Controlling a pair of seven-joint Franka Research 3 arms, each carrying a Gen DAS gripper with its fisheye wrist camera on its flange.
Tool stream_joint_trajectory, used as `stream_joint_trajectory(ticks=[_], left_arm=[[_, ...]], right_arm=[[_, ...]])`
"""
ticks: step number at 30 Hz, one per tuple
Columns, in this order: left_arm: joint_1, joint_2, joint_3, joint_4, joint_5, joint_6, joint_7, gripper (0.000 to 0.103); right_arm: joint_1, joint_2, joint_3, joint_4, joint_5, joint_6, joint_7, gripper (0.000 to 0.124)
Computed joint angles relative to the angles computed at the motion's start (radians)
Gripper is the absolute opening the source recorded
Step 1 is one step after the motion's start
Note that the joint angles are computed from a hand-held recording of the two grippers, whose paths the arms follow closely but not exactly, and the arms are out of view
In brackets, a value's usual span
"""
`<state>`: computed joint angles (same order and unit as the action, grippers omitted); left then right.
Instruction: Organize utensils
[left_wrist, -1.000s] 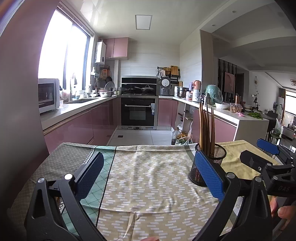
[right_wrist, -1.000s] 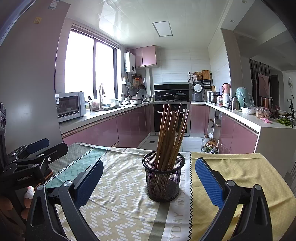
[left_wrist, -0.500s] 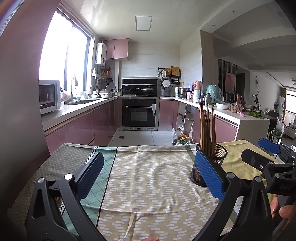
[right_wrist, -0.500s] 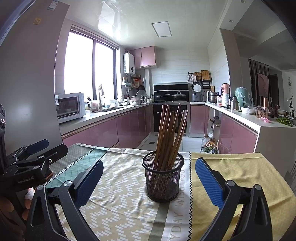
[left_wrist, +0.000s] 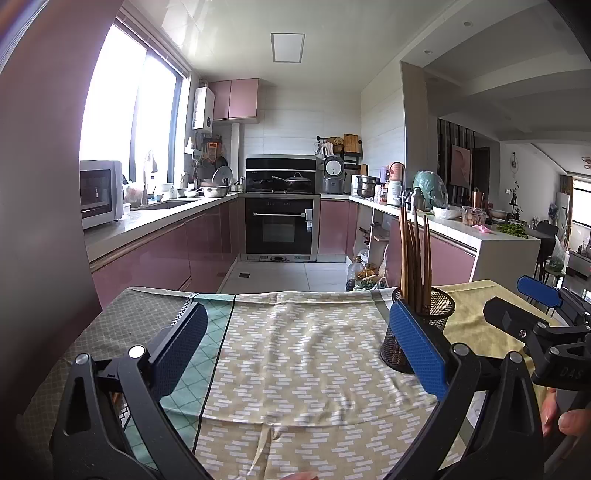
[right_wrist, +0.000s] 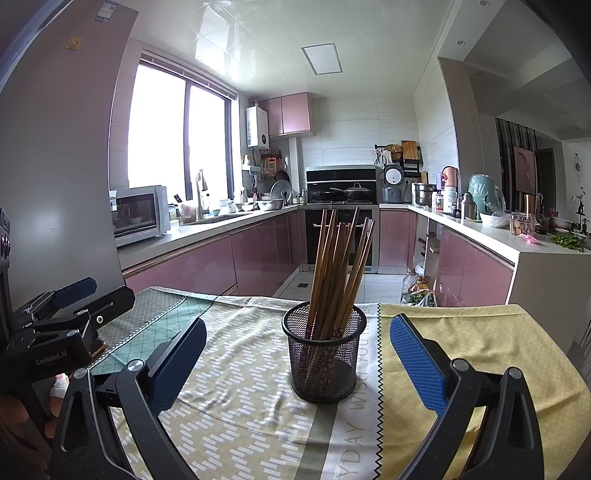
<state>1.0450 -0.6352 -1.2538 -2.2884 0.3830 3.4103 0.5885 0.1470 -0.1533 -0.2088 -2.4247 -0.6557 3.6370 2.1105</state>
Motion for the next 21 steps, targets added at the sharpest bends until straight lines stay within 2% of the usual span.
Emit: stream_joint_trajectory(ticks=[21], left_arm=[[0.002,-0.004,-0.001,-0.002,-0.004,0.003,0.001,0.097]], right_arm=[[-0.006,0.001,0.003,0.002,-0.002,0.005,0.002,0.096]])
